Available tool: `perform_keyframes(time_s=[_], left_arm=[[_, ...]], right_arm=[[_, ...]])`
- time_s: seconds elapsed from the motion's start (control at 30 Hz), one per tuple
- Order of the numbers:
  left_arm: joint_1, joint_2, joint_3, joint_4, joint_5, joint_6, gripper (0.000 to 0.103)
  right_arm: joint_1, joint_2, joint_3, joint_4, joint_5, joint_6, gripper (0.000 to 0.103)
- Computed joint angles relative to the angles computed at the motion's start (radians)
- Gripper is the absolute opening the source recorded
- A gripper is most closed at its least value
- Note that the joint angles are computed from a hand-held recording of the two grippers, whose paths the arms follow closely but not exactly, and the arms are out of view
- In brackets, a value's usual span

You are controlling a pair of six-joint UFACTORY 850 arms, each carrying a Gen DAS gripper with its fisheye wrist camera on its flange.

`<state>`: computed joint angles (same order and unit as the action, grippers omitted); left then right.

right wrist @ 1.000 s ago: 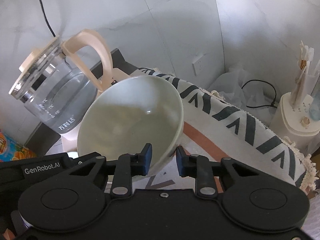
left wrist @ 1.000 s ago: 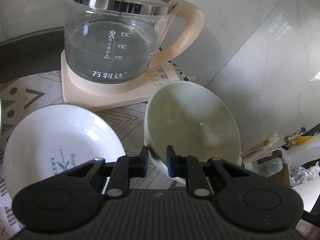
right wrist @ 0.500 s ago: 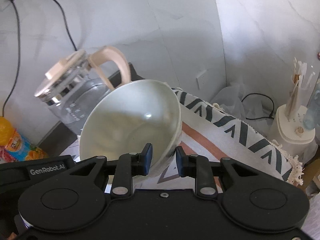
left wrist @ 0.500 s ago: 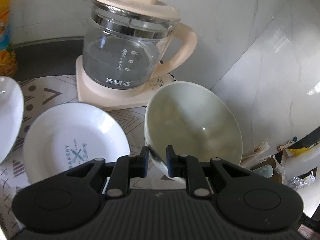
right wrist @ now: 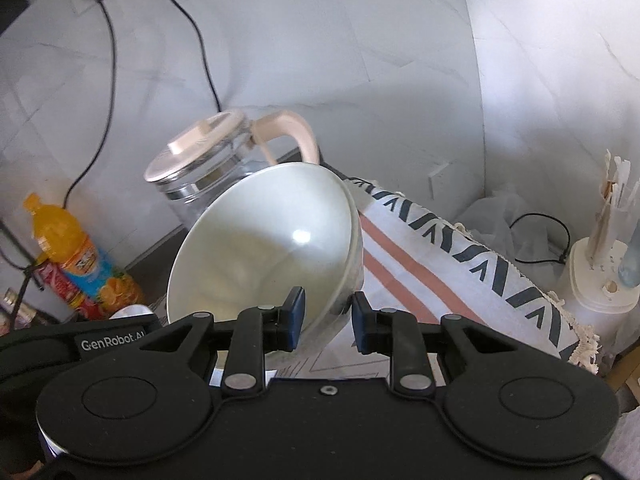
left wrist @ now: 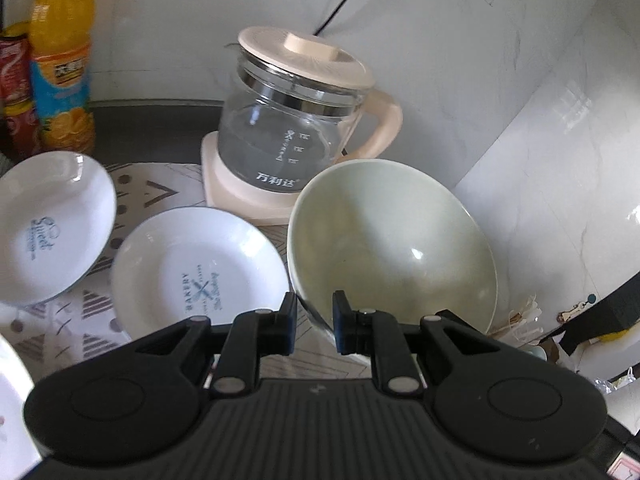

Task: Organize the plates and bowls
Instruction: 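Lift the small white bowl and carry it over the bowl stack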

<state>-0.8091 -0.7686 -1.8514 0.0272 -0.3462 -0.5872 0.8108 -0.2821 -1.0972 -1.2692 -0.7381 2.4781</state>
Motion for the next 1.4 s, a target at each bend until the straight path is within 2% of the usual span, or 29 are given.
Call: perform_keyframes(time_s=[0.33, 0.7, 1.13, 1.4], left_arm=[[-0.027, 0.136, 0.192, 0.246, 0.038, -0.324, 0.016], [-0.045, 0.252, 0.356, 0.481, 0.048, -0.615, 0.016], [-0.051, 0.335, 0.493, 0.622, 0.028, -0.815, 0.017], [-0.046, 0.355, 0.519, 0.624, 0.017, -0.833, 0.017]], right_arm=[[0.059, 0.039, 0.025, -0.005, 0.009, -0.023, 0.025], [0.113, 0.029, 0.002, 0.017, 0.009, -0.077, 0.025], [0.151, -0.003, -0.025, 0.033, 0.047, -0.131, 0.025], [0.153, -0.023, -0.054, 0.053, 0.062, -0.183, 0.025]])
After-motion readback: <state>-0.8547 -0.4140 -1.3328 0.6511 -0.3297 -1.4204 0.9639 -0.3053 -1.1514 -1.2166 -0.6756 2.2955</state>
